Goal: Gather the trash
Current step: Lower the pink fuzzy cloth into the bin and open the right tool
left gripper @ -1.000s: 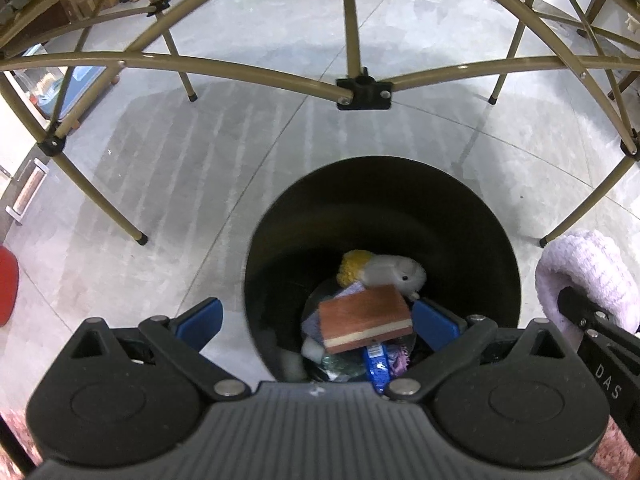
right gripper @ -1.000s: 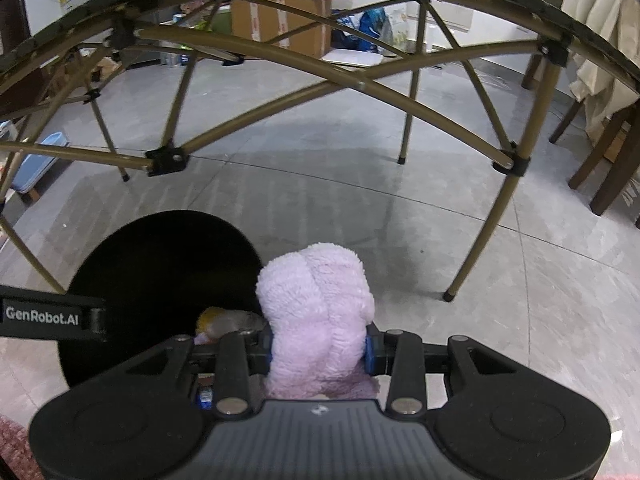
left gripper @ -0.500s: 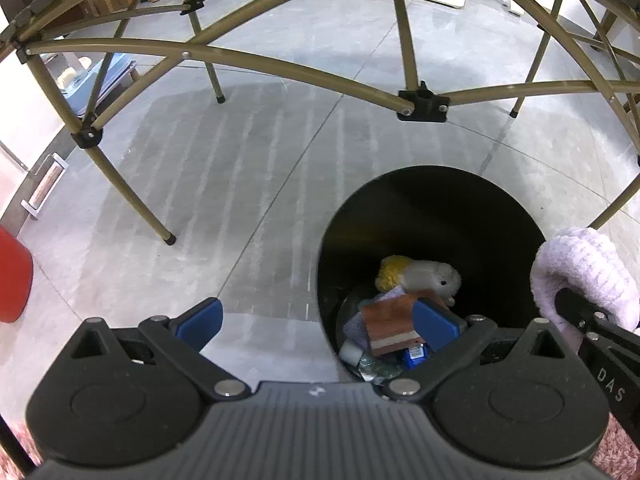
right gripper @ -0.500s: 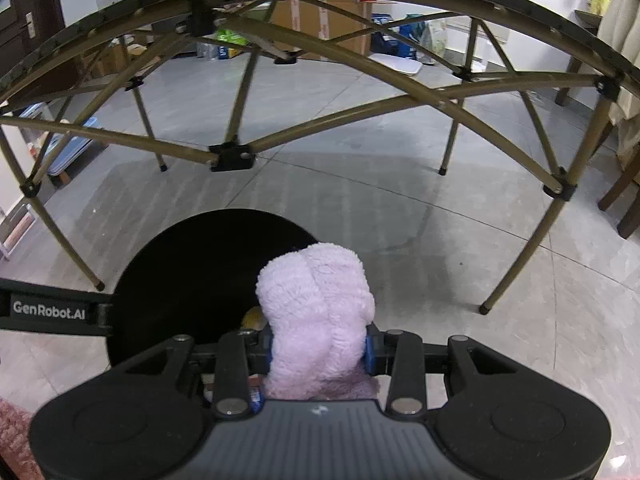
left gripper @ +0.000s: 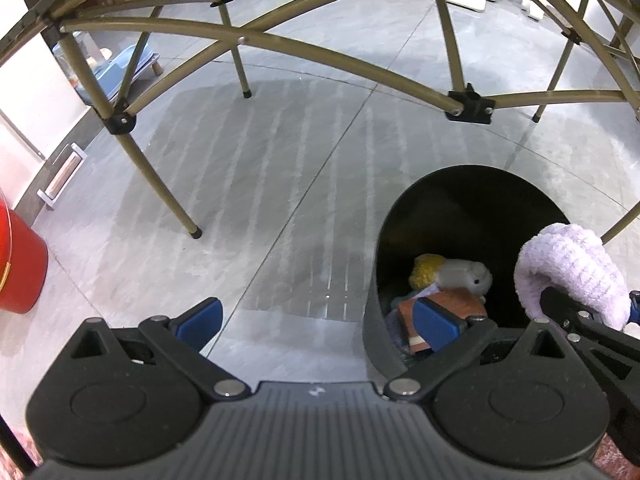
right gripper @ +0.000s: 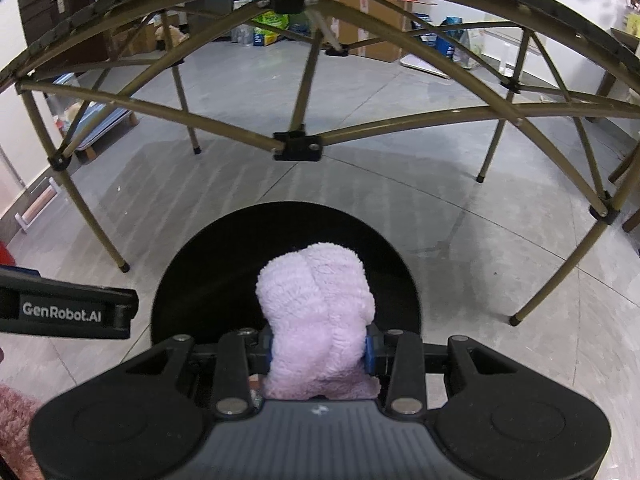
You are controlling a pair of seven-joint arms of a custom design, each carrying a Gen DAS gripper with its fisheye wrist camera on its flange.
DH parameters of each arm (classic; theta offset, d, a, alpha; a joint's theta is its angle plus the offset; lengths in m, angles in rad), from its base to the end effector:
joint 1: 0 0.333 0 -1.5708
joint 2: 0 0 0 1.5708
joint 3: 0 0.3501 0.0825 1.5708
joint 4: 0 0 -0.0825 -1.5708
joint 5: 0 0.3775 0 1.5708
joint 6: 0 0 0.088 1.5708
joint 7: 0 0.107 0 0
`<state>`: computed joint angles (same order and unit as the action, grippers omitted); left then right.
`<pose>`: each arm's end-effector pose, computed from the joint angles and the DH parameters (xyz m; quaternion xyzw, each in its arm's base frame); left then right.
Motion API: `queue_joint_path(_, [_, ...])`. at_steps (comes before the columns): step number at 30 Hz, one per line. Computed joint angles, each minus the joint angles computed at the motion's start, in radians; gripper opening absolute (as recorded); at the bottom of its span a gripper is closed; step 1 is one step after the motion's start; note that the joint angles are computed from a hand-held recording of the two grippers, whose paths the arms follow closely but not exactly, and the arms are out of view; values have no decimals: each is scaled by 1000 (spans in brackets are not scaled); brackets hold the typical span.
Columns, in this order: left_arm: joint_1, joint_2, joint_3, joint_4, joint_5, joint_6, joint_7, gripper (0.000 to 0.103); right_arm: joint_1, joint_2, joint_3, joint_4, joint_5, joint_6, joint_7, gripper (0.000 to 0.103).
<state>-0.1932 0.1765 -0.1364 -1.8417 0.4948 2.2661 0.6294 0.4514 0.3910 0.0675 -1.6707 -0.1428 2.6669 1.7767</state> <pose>0.6030 -0.1878 0.4956 -0.7959 0.5601 -0.0916 0.2108 0.6221 0.3515 0.4825 -0.7966 0.5244 -0.1576 0.2560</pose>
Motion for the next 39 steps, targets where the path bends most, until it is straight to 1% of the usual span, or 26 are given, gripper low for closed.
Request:
queue_joint_path(6, [0, -10, 4, -12, 24, -8, -22, 103, 21, 34, 0, 47, -8, -31, 8, 36])
queue_joint_path(13, [8, -16, 6, -24, 35, -22, -37, 103, 49, 78, -14, 101, -28, -82, 49, 36])
queue_joint_path(22, [24, -21, 6, -33, 15, -47, -47, 103, 52, 114, -9, 148, -23, -151, 57, 36])
queue_joint_path(28, [24, -20, 3, -30, 7, -43, -36, 103, 55, 119, -13, 155, -25, -163, 67, 37])
queue_joint_path(29, [25, -21, 3, -32, 5, -41, -36, 103, 56, 117, -15, 152, -27, -163, 70, 38])
queue_joint_path(30, [25, -21, 3, -32, 5, -41, -36, 103, 56, 118, -15, 153, -28, -164, 72, 42])
queue_joint_path(31, [25, -21, 3, -32, 4, -42, -36, 103, 55, 118, -15, 154, -27, -165, 75, 43])
queue_joint_path(32, [25, -21, 3, -31, 2, -43, -36, 103, 54, 118, -15, 154, -26, -164, 79, 47])
queue_joint_path(33, [25, -21, 3, -31, 0, -44, -34, 103, 54, 118, -16, 154, -26, -164, 84, 61])
queue_joint_path(34, [25, -20, 2, -30, -3, -43, -33, 103, 59, 118, -22, 154, -33, -165, 96, 70])
queue_joint_path(35, [25, -20, 2, -30, -4, -42, -30, 103, 67, 119, -31, 155, -47, -165, 110, 89])
queue_joint_path(36, [25, -20, 1, -30, -4, -42, -28, 103, 70, 119, -35, 155, -57, -164, 119, 95])
queue_joint_path(38, [24, -20, 1, -29, -5, -41, -26, 103, 64, 116, -28, 149, -57, -154, 117, 96])
queue_joint_path(39, [23, -20, 1, -29, -5, -40, -26, 103, 61, 115, -25, 149, -54, -155, 114, 98])
